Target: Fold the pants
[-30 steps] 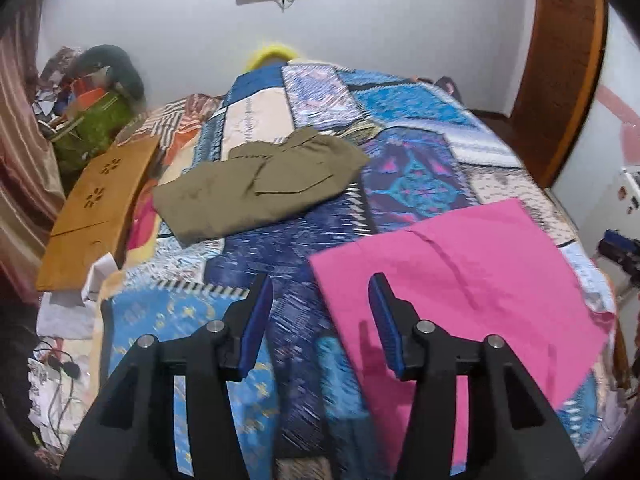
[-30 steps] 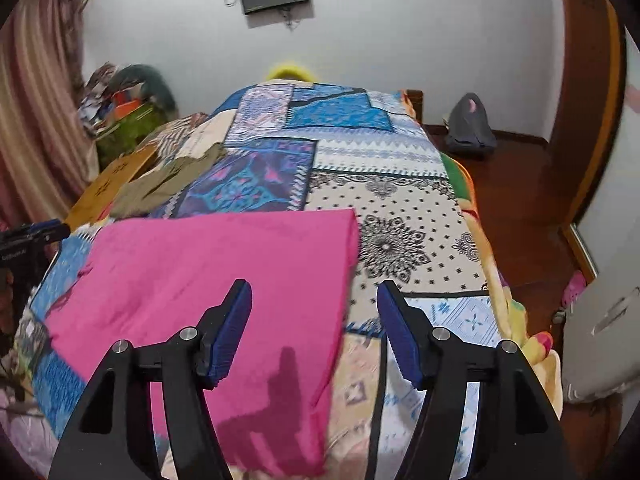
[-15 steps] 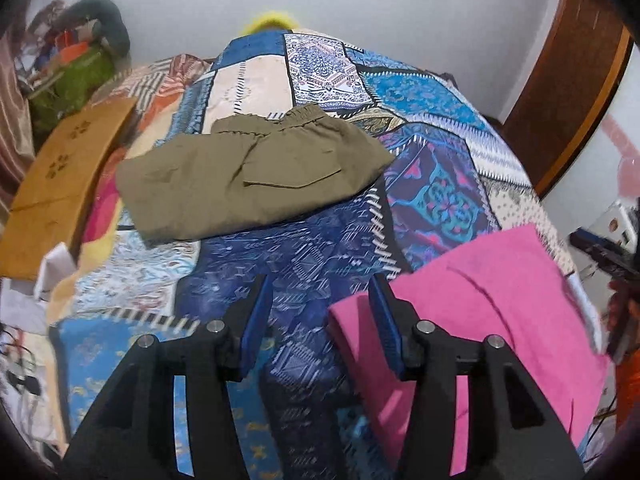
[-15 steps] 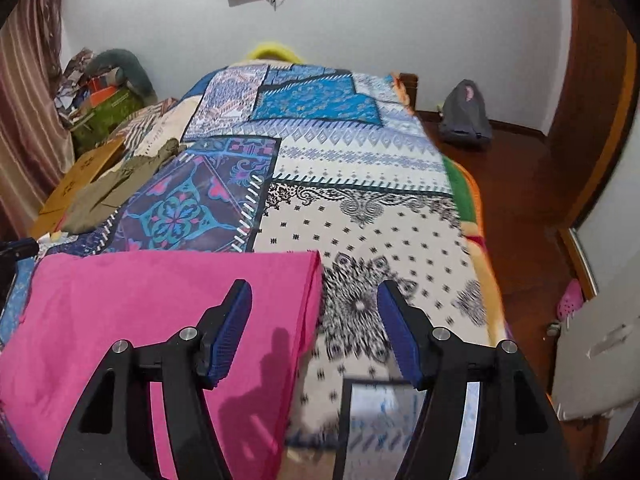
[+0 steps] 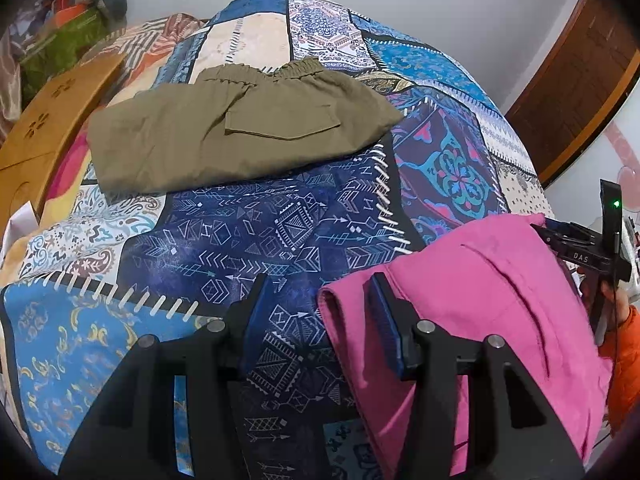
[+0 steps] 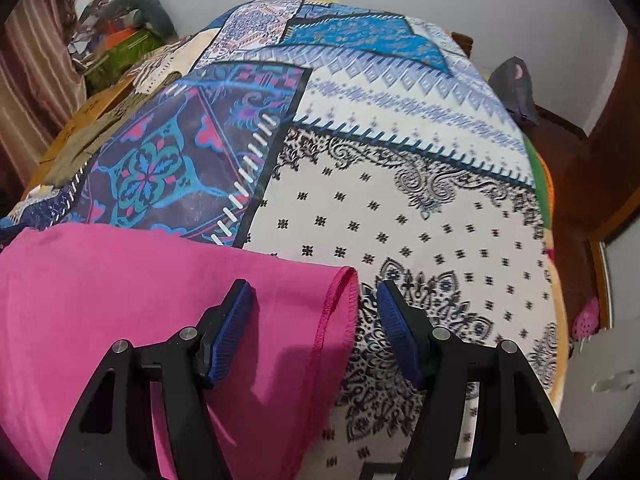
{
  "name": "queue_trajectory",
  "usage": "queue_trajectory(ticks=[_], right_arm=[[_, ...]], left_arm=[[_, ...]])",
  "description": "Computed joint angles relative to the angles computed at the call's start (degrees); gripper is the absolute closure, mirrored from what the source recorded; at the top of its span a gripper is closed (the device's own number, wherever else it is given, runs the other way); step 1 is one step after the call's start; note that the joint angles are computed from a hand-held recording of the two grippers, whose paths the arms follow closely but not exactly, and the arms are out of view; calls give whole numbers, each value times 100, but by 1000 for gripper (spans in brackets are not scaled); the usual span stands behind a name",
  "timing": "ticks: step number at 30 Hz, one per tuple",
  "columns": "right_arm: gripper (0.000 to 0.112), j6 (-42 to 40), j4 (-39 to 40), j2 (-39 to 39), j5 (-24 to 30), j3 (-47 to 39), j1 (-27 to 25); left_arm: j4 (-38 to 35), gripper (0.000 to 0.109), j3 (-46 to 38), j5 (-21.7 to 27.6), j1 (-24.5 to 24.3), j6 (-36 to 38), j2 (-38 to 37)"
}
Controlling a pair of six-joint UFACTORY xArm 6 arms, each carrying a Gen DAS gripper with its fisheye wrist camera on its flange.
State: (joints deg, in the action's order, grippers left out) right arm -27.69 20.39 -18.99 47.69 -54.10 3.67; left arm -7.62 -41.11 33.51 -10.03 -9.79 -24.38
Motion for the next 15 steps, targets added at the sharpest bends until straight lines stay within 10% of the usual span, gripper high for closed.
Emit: queue_trajectory(ticks=[10, 15], right_arm=[[101, -227, 496, -6, 19, 4, -84], [107, -221, 488, -146, -317, 113, -48]], left_arm=[[735, 90, -60, 18, -277, -466, 32], [1363, 99, -49, -3, -355, -853, -100]])
